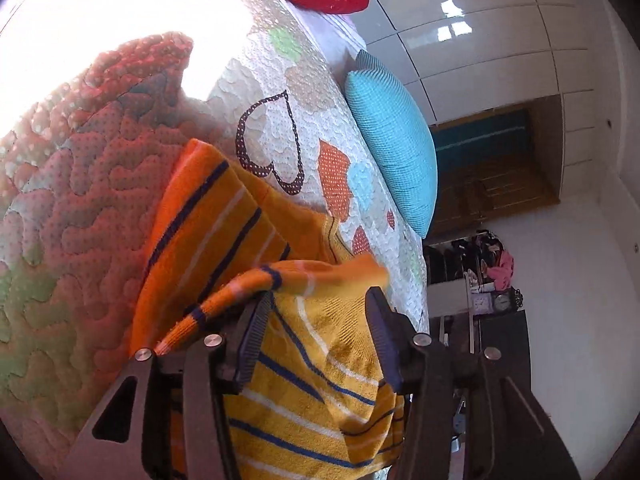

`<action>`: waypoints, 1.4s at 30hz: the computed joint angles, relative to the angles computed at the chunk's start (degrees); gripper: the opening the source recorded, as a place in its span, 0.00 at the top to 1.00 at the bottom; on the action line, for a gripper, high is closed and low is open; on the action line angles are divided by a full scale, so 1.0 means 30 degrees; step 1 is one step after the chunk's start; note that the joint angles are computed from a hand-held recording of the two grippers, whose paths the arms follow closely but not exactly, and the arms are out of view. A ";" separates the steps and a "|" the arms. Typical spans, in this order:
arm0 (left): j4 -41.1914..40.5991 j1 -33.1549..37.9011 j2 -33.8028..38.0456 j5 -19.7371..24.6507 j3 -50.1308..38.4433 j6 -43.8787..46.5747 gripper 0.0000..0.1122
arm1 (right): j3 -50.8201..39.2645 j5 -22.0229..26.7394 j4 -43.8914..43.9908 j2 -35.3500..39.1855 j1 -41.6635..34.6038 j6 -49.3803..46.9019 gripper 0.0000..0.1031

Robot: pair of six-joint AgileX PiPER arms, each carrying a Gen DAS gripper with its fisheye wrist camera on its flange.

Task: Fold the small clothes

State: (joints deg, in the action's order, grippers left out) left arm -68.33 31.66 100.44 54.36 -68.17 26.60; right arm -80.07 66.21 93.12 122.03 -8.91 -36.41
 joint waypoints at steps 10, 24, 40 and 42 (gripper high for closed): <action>0.4154 0.0103 -0.1777 -0.0396 0.0382 -0.0043 0.44 | -0.0863 -0.3908 -0.2160 -0.1567 -0.1130 0.2421 0.19; 0.8717 0.0619 -0.5717 -0.1940 0.5399 0.4010 0.33 | 0.8259 -0.4573 -1.1165 -1.0665 -0.0752 -0.4404 0.38; 1.2788 0.1866 -0.9371 -0.1548 0.6597 0.2180 0.92 | 0.8013 -0.3374 -1.1326 -0.9294 -0.6180 -0.2535 0.89; 1.2825 0.1623 -1.0536 -0.2516 0.7488 0.2316 0.70 | 0.8107 -0.3915 -1.1796 -1.0752 -0.5673 -0.2773 0.89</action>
